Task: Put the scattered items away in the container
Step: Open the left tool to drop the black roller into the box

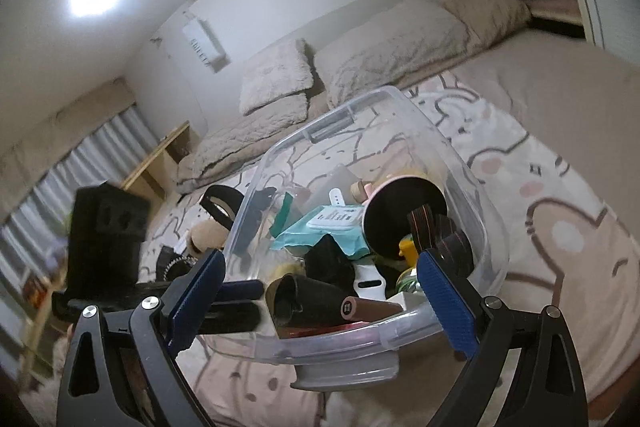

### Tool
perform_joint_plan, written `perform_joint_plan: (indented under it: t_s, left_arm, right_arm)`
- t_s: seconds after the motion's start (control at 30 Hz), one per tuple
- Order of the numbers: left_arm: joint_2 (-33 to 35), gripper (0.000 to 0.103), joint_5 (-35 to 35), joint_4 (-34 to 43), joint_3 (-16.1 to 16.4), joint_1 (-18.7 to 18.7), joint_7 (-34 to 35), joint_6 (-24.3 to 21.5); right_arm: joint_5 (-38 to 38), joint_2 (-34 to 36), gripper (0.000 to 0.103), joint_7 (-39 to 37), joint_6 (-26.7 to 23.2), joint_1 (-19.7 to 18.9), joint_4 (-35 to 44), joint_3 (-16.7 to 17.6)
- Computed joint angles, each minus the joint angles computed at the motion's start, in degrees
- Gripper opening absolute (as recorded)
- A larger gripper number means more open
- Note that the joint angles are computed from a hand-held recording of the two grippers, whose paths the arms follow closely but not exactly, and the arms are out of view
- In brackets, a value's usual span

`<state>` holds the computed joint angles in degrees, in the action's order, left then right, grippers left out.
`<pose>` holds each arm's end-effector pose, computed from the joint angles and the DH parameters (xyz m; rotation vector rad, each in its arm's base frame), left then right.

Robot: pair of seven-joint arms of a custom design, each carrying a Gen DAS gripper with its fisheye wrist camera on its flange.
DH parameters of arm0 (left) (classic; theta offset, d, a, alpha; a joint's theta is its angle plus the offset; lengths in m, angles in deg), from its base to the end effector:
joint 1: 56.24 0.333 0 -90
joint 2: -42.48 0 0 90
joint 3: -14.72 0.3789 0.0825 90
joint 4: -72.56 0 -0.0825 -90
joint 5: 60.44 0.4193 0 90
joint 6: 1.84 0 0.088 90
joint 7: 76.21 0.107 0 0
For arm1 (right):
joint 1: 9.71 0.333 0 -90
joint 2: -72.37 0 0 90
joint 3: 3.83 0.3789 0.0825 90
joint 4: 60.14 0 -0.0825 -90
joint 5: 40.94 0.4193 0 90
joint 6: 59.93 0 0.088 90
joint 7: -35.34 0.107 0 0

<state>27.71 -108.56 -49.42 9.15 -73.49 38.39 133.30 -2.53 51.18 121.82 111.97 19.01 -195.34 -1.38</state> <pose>0.4897 -0.2226 0.6250 1.5567 -2.2599 1.1924 0.4388 0.2167 0.6248 -1.4860 1.4918 -0.1801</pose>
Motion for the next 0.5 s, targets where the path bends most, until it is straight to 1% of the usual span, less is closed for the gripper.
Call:
perform_joint_plan:
  t_s: [0.1,0.17,0.27,0.33,0.5]
  left_arm:
    - [-2.5,0.073,-0.4,-1.9,0.6,0.3,1.1,2.2]
    - [-3.7,0.074,0.0,-2.7,1.1,0.2,1.5,3.4]
    - [-5.0,0.074,0.9,-3.8,1.8,-0.2,2.3,4.9]
    - [-5.9,0.075,1.8,-4.6,2.2,-0.5,3.0,6.1]
    - [-8.2,0.077,3.6,-7.3,3.5,-1.6,4.6,9.4]
  right_arm:
    - [-1.6,1.2,0.096,3.8,-3.7,-2.4,1.7,1.3]
    - [-3.8,2.4,0.096,7.0,-7.4,-4.3,3.5,2.6]
    - [-6.8,4.0,0.096,10.7,-12.7,-5.8,6.1,3.8]
    - [-10.2,4.7,0.096,13.7,-15.9,-7.1,7.7,4.9]
    - [-14.8,7.4,0.096,17.8,-22.9,-7.9,11.9,5.7]
